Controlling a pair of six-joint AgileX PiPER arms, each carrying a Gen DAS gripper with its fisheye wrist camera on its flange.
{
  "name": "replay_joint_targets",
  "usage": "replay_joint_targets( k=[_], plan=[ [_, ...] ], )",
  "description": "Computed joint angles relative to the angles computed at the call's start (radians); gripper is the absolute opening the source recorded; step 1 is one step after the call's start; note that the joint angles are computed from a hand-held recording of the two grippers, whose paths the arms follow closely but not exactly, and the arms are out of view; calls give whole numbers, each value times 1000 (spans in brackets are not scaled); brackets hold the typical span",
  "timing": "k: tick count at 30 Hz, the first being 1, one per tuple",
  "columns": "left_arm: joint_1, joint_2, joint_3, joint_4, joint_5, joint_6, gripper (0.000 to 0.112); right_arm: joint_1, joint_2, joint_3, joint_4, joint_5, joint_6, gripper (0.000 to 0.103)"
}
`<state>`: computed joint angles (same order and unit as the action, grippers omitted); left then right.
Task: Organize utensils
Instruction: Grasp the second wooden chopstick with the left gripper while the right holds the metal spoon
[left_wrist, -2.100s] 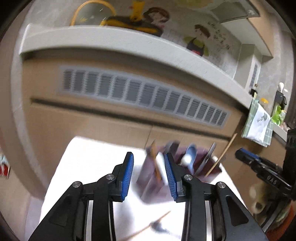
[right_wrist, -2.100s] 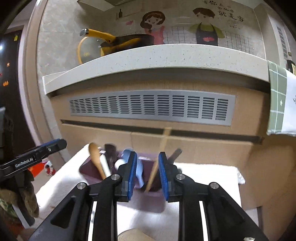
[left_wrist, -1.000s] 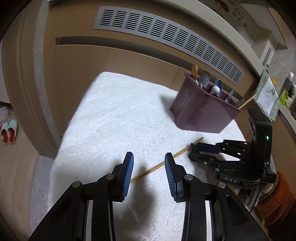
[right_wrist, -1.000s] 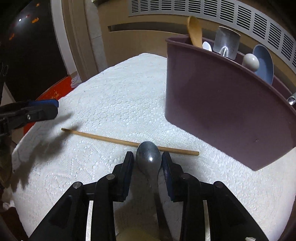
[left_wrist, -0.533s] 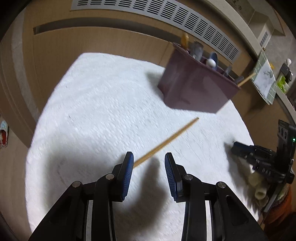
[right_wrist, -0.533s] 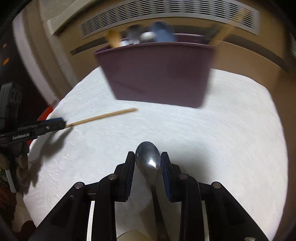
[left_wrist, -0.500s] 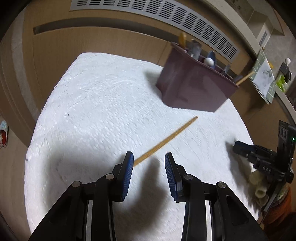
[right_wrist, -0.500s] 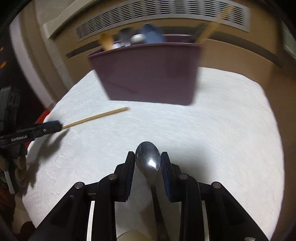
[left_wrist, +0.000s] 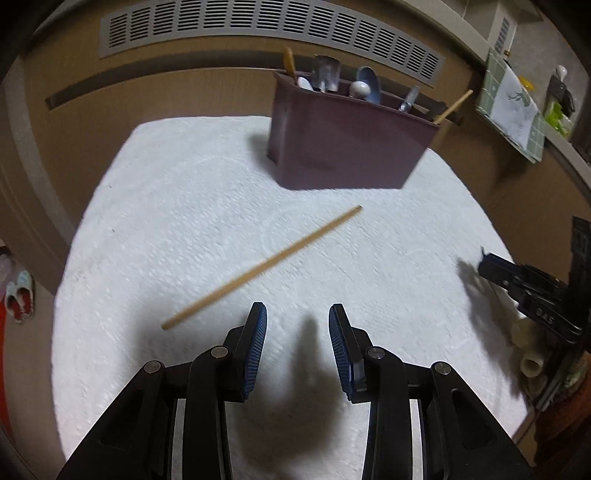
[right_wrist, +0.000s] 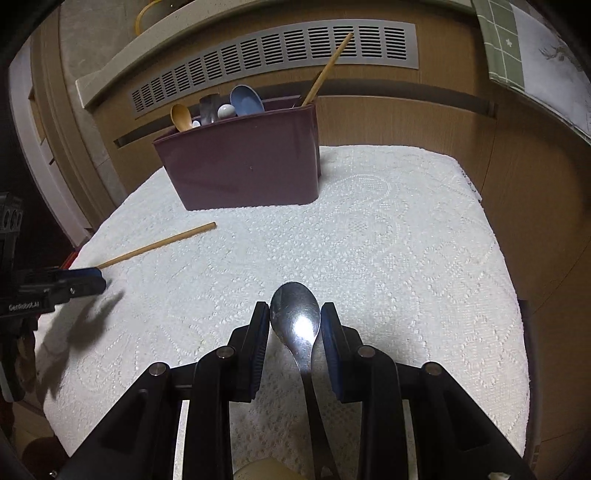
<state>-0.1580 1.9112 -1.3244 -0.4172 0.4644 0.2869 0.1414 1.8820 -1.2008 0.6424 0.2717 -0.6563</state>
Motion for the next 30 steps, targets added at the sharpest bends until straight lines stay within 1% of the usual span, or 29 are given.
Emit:
replay_joint_targets(
  k=[2, 3, 6, 7, 9, 11, 13, 15, 17, 19, 20, 22, 23, 24, 25, 26, 28, 30],
  plan=[
    [16, 22, -30, 36, 2, -25, 36, -5, 1, 9, 16, -12, -9, 27],
    [31, 33, -47, 27, 4, -19, 36, -10, 3, 10, 39, -11, -24, 27],
    [105, 75, -97, -108, -3, 76, 36, -22, -2, 20, 121, -14, -96, 27],
    [128, 93, -119, -139, 9, 92, 36, -22, -4, 25, 134, -18, -109, 27],
    [178, 133, -171, -200, 64, 117, 36, -18, -5, 29, 124, -22, -102, 27],
    [209, 157, -195, -230, 115, 127, 36, -14, -7, 32, 127, -26, -107, 27],
    [214, 146, -165, -251, 136, 160, 36, -15, -9, 34, 141, -26, -124, 27],
    [208, 127, -124, -290, 183, 215, 36, -16, -7, 32, 146, -22, -129, 27],
    [182, 88, -54, -337, 200, 287, 36, -15, -4, 28, 128, -20, -113, 27],
    [151, 56, -18, -342, 225, 330, 36, -16, -5, 29, 135, -21, -124, 27],
    [129, 42, -6, -334, 224, 335, 36, -16, -6, 31, 147, -23, -139, 27],
    [79, 24, -8, -276, 184, 290, 36, -16, -7, 34, 167, -26, -163, 27],
    [54, 23, -19, -232, 152, 256, 36, -15, -7, 35, 167, -27, -165, 27],
    [17, 30, -40, -147, 105, 185, 37, -14, -7, 36, 171, -29, -170, 27],
    [-6, 48, -71, -78, 87, 131, 37, -14, -8, 38, 178, -31, -179, 27],
    [-28, 78, -118, -20, 88, 91, 37, -14, -10, 41, 189, -35, -192, 27],
    [-58, 146, -228, 63, 136, 45, 37, -11, -14, 48, 204, -43, -208, 27],
    [-88, 206, -329, 167, 161, -6, 36, -11, -16, 53, 214, -49, -218, 27]
  ],
)
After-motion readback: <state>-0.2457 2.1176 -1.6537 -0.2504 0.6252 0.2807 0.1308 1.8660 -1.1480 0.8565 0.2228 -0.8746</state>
